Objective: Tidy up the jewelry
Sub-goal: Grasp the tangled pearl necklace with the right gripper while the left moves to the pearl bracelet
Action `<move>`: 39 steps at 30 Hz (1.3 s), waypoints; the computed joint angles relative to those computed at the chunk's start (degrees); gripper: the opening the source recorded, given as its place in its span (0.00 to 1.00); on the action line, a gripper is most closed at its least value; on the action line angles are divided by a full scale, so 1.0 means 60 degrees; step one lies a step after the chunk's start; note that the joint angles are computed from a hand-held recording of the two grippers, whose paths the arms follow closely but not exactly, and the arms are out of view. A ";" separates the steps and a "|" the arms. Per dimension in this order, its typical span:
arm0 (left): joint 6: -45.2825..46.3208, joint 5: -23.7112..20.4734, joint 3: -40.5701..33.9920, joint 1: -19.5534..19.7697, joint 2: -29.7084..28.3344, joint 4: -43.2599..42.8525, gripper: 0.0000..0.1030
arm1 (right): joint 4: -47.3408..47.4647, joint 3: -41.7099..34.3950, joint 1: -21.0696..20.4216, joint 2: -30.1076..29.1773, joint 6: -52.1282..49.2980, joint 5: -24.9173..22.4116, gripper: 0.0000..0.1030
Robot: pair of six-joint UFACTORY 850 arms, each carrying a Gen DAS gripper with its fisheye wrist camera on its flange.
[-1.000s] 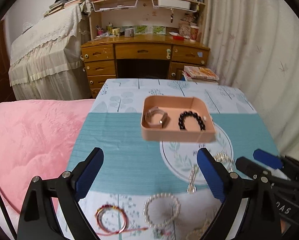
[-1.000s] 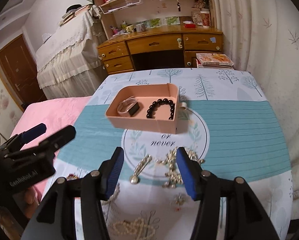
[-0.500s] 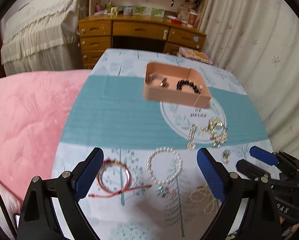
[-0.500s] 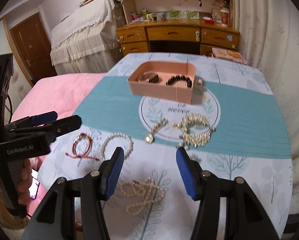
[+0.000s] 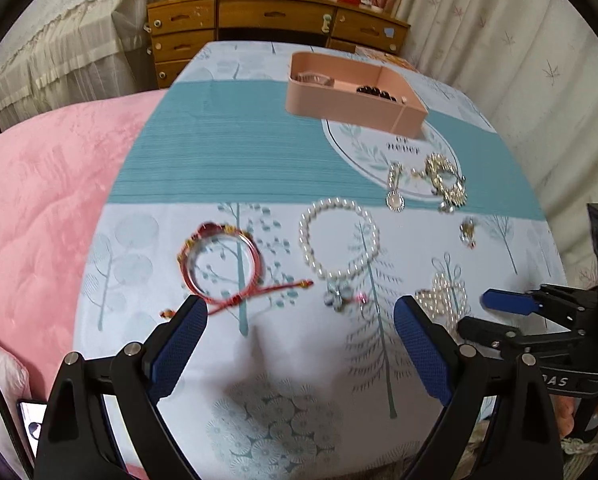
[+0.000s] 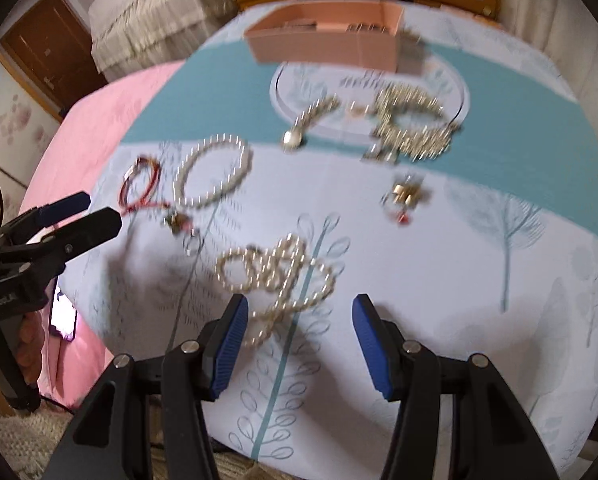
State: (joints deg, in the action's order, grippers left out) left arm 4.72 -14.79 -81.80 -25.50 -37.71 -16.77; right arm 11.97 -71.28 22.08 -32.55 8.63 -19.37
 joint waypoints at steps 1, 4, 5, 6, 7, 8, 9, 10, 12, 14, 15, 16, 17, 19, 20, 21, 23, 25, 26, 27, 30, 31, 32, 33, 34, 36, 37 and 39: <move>0.0059 -0.0018 0.0019 -0.0003 -0.0009 -0.0059 0.91 | -0.0399 -0.0052 0.0062 -0.0048 0.0316 -0.0054 0.53; 0.0206 0.0005 0.0030 -0.0010 -0.0028 -0.0202 0.91 | -0.1217 -0.0175 0.0246 -0.0127 0.0854 -0.0101 0.54; 0.0216 0.0021 0.0032 -0.0006 -0.0023 -0.0204 0.91 | -0.1434 -0.0222 0.0298 -0.0155 0.1016 -0.0105 0.54; 0.0223 0.0053 0.0045 -0.0007 -0.0020 -0.0200 0.91 | -0.1615 -0.0263 0.0334 -0.0185 0.1132 -0.0093 0.54; 0.0224 0.0065 0.0045 -0.0007 -0.0019 -0.0197 0.91 | -0.1875 -0.0297 0.0373 -0.0212 0.1301 -0.0069 0.54; 0.0233 0.0081 0.0051 -0.0003 -0.0025 -0.0203 0.91 | -0.2142 -0.0358 0.0417 -0.0261 0.1452 -0.0040 0.54; 0.0237 0.0067 0.0048 -0.0003 -0.0026 -0.0216 0.91 | -0.2368 -0.0391 0.0449 -0.0290 0.1602 -0.0013 0.55; 0.0290 0.0041 0.0042 0.0009 -0.0028 -0.0283 0.91 | -0.2674 -0.0409 0.0490 -0.0312 0.1824 0.0021 0.55; 0.0502 -0.0002 0.0031 0.0040 -0.0046 -0.0519 0.91 | -0.3482 -0.0489 0.0583 -0.0380 0.2403 0.0057 0.55; 0.0618 -0.0010 0.0044 0.0063 -0.0053 -0.0665 0.91 | -0.4233 -0.0532 0.0667 -0.0432 0.2869 0.0090 0.54; 0.0719 -0.0014 0.0048 0.0078 -0.0055 -0.0781 0.91 | -0.4763 -0.0526 0.0722 -0.0449 0.3204 0.0117 0.53; 0.0777 -0.0017 0.0051 0.0089 -0.0058 -0.0852 0.91 | -0.5226 -0.0517 0.0780 -0.0461 0.3455 0.0131 0.53; 0.0837 -0.0015 0.0058 0.0101 -0.0058 -0.0926 0.91 | -0.5289 -0.0474 0.0779 -0.0444 0.3342 0.0255 0.52; 0.0933 0.0001 0.0068 0.0124 -0.0055 -0.1038 0.91 | -0.4936 -0.0458 0.0730 -0.0442 0.2780 0.0365 0.47; 0.1007 0.0013 0.0072 0.0134 -0.0057 -0.1117 0.91 | -0.4801 -0.0437 0.0712 -0.0426 0.2545 0.0416 0.46; 0.1072 0.0011 0.0066 0.0146 -0.0065 -0.1188 0.91 | -0.4701 -0.0400 0.0694 -0.0401 0.2361 0.0464 0.41; 0.1200 -0.0007 0.0064 0.0170 -0.0073 -0.1321 0.91 | -0.4506 -0.0365 0.0642 -0.0378 0.1997 0.0539 0.32; 0.1321 -0.0030 0.0052 0.0193 -0.0088 -0.1454 0.91 | -0.4520 -0.0294 0.0615 -0.0330 0.1874 0.0578 0.17; 0.1417 -0.0043 0.0043 0.0206 -0.0096 -0.1550 0.91 | -0.4607 -0.0272 0.0606 -0.0313 0.1913 0.0571 0.13; 0.1445 -0.0055 0.0035 0.0209 -0.0100 -0.1587 0.91 | -0.4470 -0.0283 0.0589 -0.0323 0.1779 0.0572 0.09; 0.1484 -0.0063 0.0007 0.0222 -0.0112 -0.1628 0.91 | -0.4038 -0.0264 0.0523 -0.0290 0.1546 0.0532 0.05; 0.1465 -0.0034 0.0017 0.0222 -0.0107 -0.1610 0.91 | -0.3771 -0.0247 0.0488 -0.0274 0.1373 0.0547 0.05; 0.1440 -0.0027 0.0009 0.0224 -0.0109 -0.1583 0.91 | -0.3533 -0.0220 0.0443 -0.0244 0.1260 0.0588 0.05; 0.1404 -0.0039 -0.0029 0.0231 -0.0126 -0.1548 0.91 | -0.3465 -0.0187 0.0415 -0.0209 0.1274 0.0628 0.05; 0.1462 -0.0086 -0.0089 0.0252 -0.0155 -0.1622 0.91 | -0.3224 -0.0151 0.0360 -0.0149 0.1155 0.0706 0.05; 0.1800 -0.0311 -0.0268 0.0322 -0.0240 -0.1991 0.91 | -0.2651 -0.0072 0.0270 -0.0012 0.0783 0.0892 0.05; 0.2016 -0.0453 -0.0395 0.0362 -0.0301 -0.2238 0.90 | -0.2118 -0.0014 0.0203 0.0095 0.0380 0.1055 0.05; 0.2432 -0.0882 -0.0853 0.0460 -0.0532 -0.2678 0.77 | -0.1469 0.0076 0.0105 0.0277 -0.0059 0.1343 0.05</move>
